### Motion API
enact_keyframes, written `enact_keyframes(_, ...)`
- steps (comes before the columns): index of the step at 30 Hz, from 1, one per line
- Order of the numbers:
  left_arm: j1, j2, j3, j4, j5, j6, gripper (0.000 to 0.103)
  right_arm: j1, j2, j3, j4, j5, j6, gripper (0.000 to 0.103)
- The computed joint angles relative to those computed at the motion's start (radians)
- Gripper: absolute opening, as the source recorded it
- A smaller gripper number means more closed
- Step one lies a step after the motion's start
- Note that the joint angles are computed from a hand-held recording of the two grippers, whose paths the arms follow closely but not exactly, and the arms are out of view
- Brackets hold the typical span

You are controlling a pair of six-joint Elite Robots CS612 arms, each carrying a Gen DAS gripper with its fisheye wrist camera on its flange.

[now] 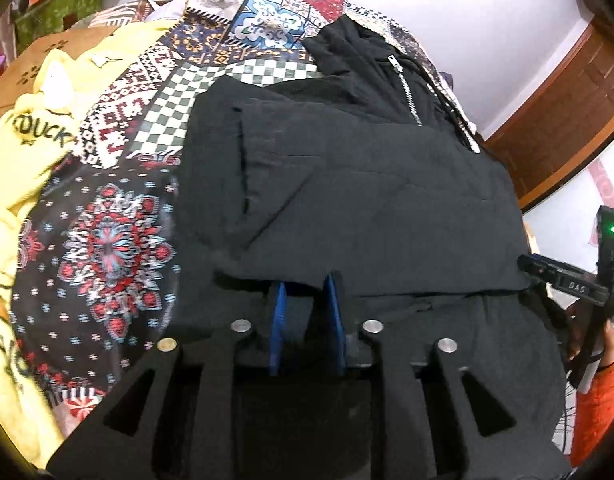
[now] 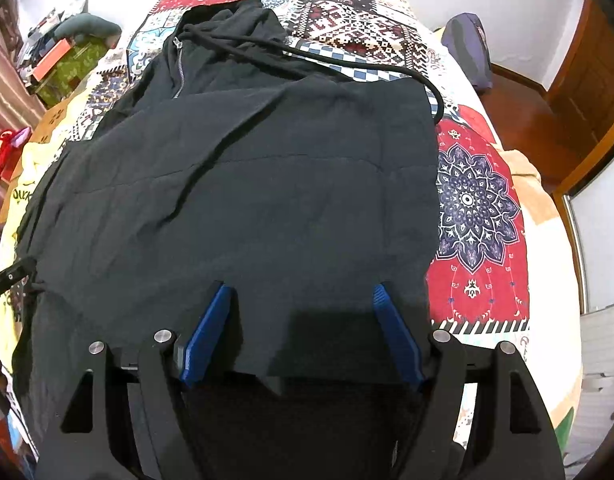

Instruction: Fold large clothes

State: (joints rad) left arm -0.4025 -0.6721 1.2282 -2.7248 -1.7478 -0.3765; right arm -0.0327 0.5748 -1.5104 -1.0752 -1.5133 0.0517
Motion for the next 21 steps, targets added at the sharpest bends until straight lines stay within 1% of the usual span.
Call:
enact_keyframes(1, -0.003, -0.007, 0.006, 0.007, 0.022, 0.014, 0.034, 0.001, 0.000, -0.002, -0.002, -0.001, 0.002, 0.071)
enact_keyframes(2, -0.008, -0.015, 0.014, 0.017, 0.065, 0.029, 0.041, 0.002, 0.000, -0.002, 0.000, -0.001, 0.000, 0.071)
enact_keyframes(4, -0.012, -0.027, 0.026, 0.033, 0.130, 0.056, 0.046, 0.004, -0.003, -0.003, 0.002, 0.002, -0.004, 0.071)
enact_keyframes(7, -0.014, -0.040, 0.027, 0.061, 0.198, 0.097, 0.047, 0.006, -0.011, 0.001, -0.006, 0.011, -0.018, 0.071)
enact_keyframes(9, -0.013, -0.048, 0.027, 0.057, 0.222, 0.116, 0.056, 0.010, -0.019, 0.006, -0.032, 0.007, -0.026, 0.071)
enact_keyframes(13, -0.009, -0.049, -0.003, 0.034, 0.250, 0.146, 0.063, 0.012, -0.035, 0.023, -0.101, 0.010, -0.034, 0.071)
enact_keyframes(16, -0.006, -0.033, -0.057, 0.029, 0.251, 0.165, 0.067, 0.014, -0.055, 0.052, -0.165, 0.014, -0.038, 0.071)
enact_keyframes(19, -0.003, 0.001, -0.144, 0.048, 0.233, 0.173, 0.067, 0.018, -0.081, 0.098, -0.228, 0.006, -0.043, 0.071)
enact_keyframes(21, 0.000, 0.033, -0.218, 0.064, 0.197, 0.171, 0.068, 0.020, -0.098, 0.133, -0.277, 0.003, -0.046, 0.071)
